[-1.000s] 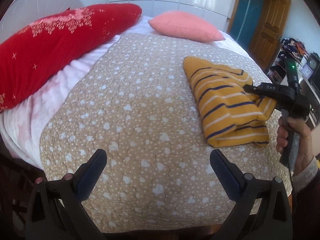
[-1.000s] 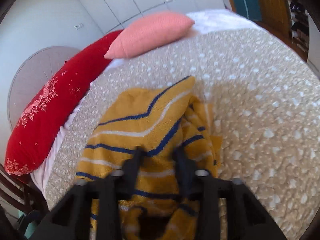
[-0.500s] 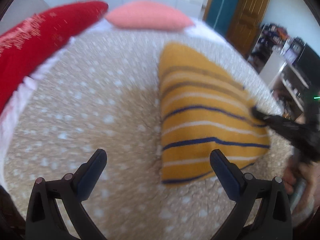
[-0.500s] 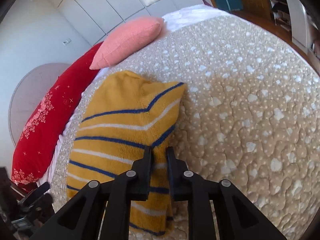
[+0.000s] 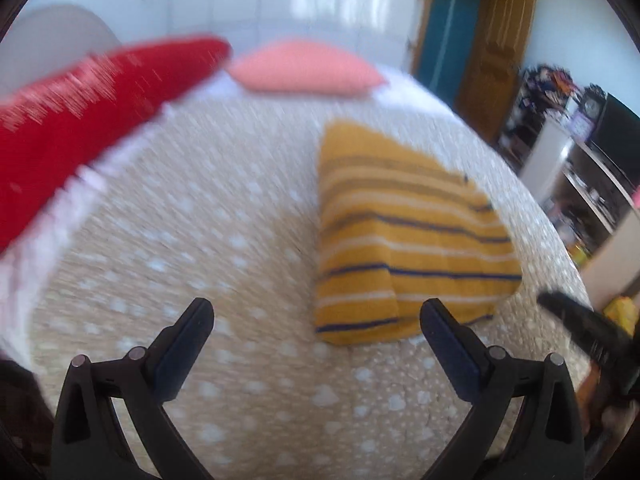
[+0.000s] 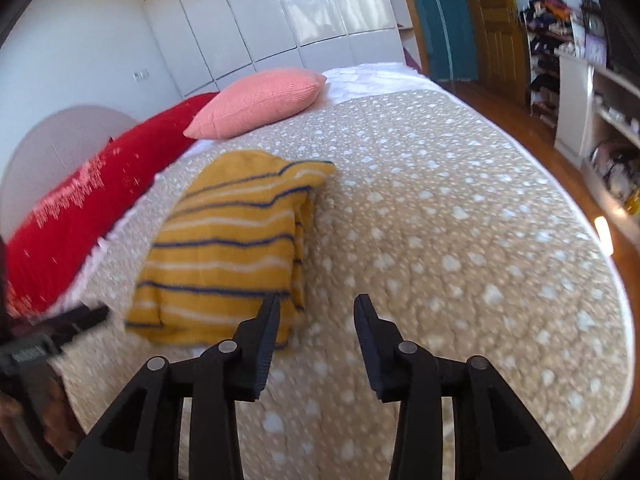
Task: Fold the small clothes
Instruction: 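Open the right gripper and withdraw it from the folded sweater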
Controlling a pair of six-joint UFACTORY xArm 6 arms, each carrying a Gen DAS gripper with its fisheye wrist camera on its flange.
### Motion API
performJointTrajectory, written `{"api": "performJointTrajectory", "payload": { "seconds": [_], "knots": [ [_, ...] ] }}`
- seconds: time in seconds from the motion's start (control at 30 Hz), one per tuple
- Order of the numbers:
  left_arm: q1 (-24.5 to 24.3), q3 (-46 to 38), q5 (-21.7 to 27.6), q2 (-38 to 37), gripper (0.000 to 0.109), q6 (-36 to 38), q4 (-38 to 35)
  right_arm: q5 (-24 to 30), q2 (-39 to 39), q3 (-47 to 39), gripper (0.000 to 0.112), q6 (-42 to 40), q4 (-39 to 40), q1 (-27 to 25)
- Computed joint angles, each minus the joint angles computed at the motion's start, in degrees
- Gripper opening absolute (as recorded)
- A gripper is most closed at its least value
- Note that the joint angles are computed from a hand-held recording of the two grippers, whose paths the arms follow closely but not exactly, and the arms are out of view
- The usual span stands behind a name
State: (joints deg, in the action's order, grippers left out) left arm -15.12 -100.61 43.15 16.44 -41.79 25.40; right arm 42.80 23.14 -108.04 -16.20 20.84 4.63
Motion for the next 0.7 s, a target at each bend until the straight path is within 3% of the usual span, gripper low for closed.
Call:
{"api": "performJointTrajectory", "payload": {
  "seconds": [0.1, 0.2, 0.4, 0.53, 0.7],
  "knots": [
    [-1.0, 6.0, -1.8, -5.8, 0.103, -12.4, 15.2, -4.1, -4.8, 7.6, 0.052, 1.8, -5.7, 1.2],
    [-1.6, 9.1, -1.3, -9.8, 0.103, -20.7, 24.6, -5.9, -8.9, 12.8, 0.056, 2.0, -6.8, 1.8],
    [-3.1, 11.6, 2.9, -15.1, 0.103, -21.8, 25.7, -9.8, -14.6, 18.6, 0.064, 2.0, -6.1, 3.1],
    [-2.9, 18.5, -2.2, -20.4, 0.103, -26.3, 32.5, -12.1, -16.1, 20.1, 0.074, 2.7, -7.9, 4.7],
    [-2.8, 17.3, 2.7, -18.4, 0.103, -16.5, 22.4, -10.6, -14.3, 18.4, 0.075, 4.7, -12.0, 6.5]
  ]
}}
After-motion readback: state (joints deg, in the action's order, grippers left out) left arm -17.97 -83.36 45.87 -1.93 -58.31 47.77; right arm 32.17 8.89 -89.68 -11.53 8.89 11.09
